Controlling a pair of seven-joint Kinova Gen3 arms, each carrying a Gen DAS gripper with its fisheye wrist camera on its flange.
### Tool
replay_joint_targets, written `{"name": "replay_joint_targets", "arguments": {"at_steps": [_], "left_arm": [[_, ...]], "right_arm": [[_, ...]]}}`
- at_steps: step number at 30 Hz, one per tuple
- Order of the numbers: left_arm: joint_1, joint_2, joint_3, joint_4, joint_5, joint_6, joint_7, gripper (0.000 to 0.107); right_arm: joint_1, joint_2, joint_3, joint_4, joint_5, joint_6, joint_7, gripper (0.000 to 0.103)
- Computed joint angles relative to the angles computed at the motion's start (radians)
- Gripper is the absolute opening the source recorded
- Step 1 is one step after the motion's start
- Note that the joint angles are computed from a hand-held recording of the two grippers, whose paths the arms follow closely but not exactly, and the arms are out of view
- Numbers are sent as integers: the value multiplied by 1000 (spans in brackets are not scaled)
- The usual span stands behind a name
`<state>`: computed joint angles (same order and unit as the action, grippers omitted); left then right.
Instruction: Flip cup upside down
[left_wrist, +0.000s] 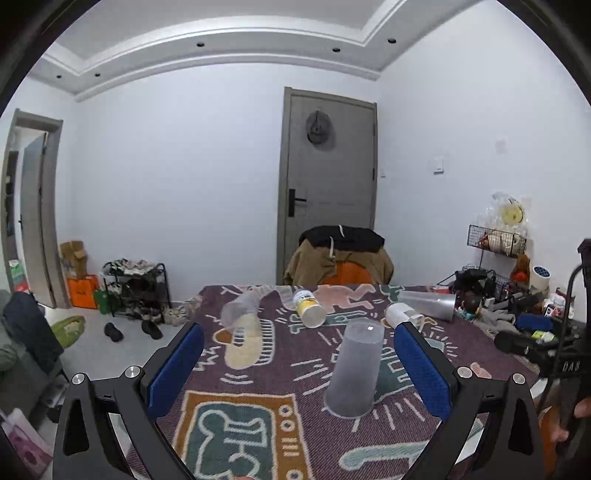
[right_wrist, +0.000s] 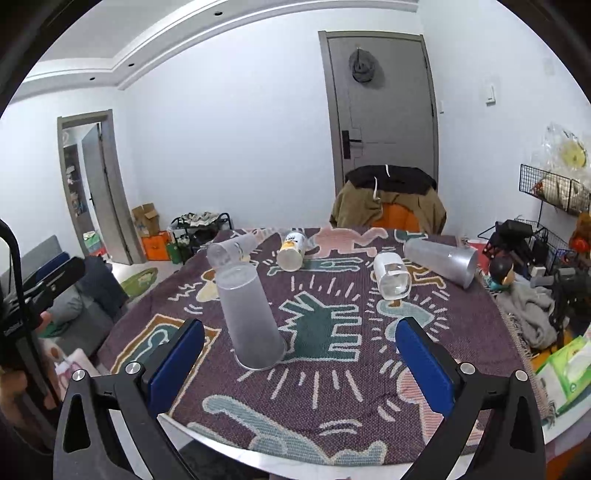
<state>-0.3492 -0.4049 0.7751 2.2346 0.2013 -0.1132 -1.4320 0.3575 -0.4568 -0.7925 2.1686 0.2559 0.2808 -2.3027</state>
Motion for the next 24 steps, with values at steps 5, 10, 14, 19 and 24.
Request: {"name": "replay_joint_targets", "arguments": {"at_steps": [5, 10, 14, 19, 24], "left_arm": [[78, -38, -82, 56, 3, -14, 14, 103], [122, -68, -134, 87, -10, -23, 11, 103], [164, -50, -159, 81, -25, -17, 6, 103], [190, -36, -170, 91, -30, -17, 3, 103], [197, -25, -169, 106, -26, -39, -3, 103]], "right_arm": [[-71, -11, 50, 9, -16, -9, 19, 103], [-81, -32, 33, 19, -29, -24, 41, 103], [-100, -25, 19, 14, -40, -4, 66, 103], [-118, -36, 22, 34, -45, 11, 81, 103], [-141, -45, 71, 51, -67, -3, 81, 103]]}}
